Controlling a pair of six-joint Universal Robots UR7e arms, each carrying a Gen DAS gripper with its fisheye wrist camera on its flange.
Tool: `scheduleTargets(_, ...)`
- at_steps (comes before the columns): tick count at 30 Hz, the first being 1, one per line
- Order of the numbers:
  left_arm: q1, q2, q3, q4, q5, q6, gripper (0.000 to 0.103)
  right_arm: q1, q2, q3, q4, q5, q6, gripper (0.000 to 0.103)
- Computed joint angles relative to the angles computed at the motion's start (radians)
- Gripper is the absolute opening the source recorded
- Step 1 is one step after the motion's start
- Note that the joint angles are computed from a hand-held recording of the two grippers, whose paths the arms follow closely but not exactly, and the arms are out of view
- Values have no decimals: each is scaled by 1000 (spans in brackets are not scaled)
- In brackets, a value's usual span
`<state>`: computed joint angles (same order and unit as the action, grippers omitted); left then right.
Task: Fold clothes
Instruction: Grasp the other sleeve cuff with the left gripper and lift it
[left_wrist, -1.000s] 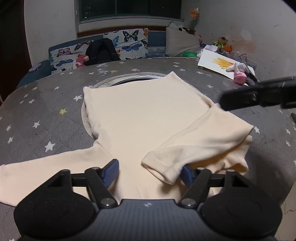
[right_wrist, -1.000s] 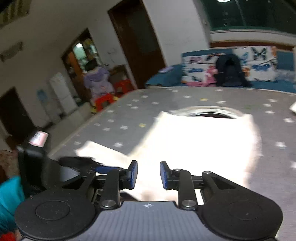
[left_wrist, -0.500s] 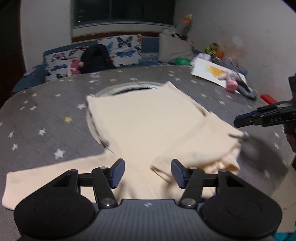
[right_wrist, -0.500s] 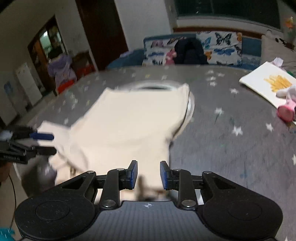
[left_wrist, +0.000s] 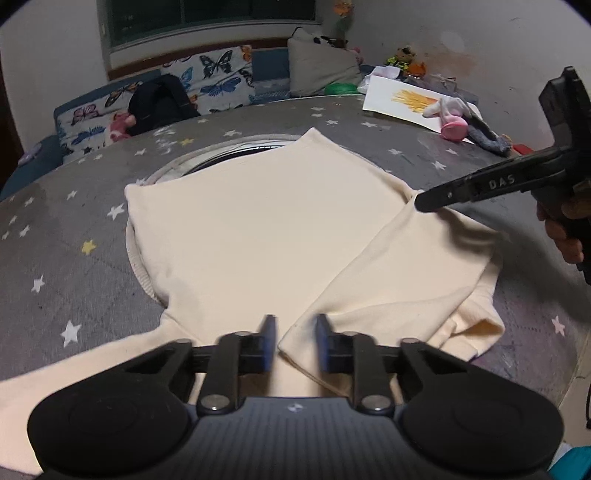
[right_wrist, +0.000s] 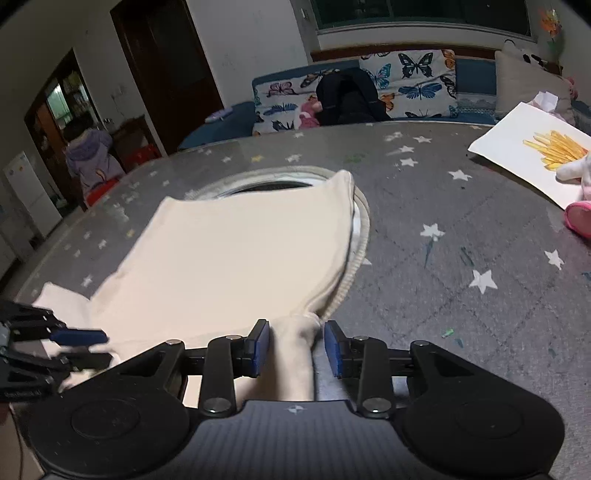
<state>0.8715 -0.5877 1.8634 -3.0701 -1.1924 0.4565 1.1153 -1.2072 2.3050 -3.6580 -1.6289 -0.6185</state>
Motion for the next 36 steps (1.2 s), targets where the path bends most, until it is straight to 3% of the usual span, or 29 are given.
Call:
scheduleTargets(8, -24, 2, -12, -106, 19, 116, 5, 22, 23, 22, -106, -48, -85, 38)
scheduleTargets(11, -8, 26, -57, -56, 43, 95, 6, 50, 52, 29, -185, -73, -157, 40)
scheduleTargets(14, 6, 38, -72, -18, 56, 75, 13, 77, 71, 39, -221, -83, -224, 40)
scheduleTargets(20, 19, -35, 1, -114, 42, 18, 35, 150, 97, 68, -178, -44, -373, 40)
scheduleTargets(23, 26, -78, 50, -181, 91, -38, 38, 187, 132, 58, -137, -39, -406, 38)
scheduleTargets(27, 49, -146, 114, -219, 227, -161, 39, 224, 193, 40, -103, -53, -434, 35)
scheduleTargets(29, 65, -174, 138, -228, 284, -222, 39, 237, 203, 25, -32, -69, -399, 31)
scheduleTargets(31, 80, -201, 160, -241, 325, -276, 39, 250, 223, 25, -40, -77, -406, 31)
scheduleTargets(34, 95, -217, 176, -268, 389, -310, 44, 251, 208, 34, -2, -45, -397, 31)
scheduleTargets(36, 102, -212, 171, -281, 437, -318, 50, 257, 226, 28, -8, -62, -410, 32)
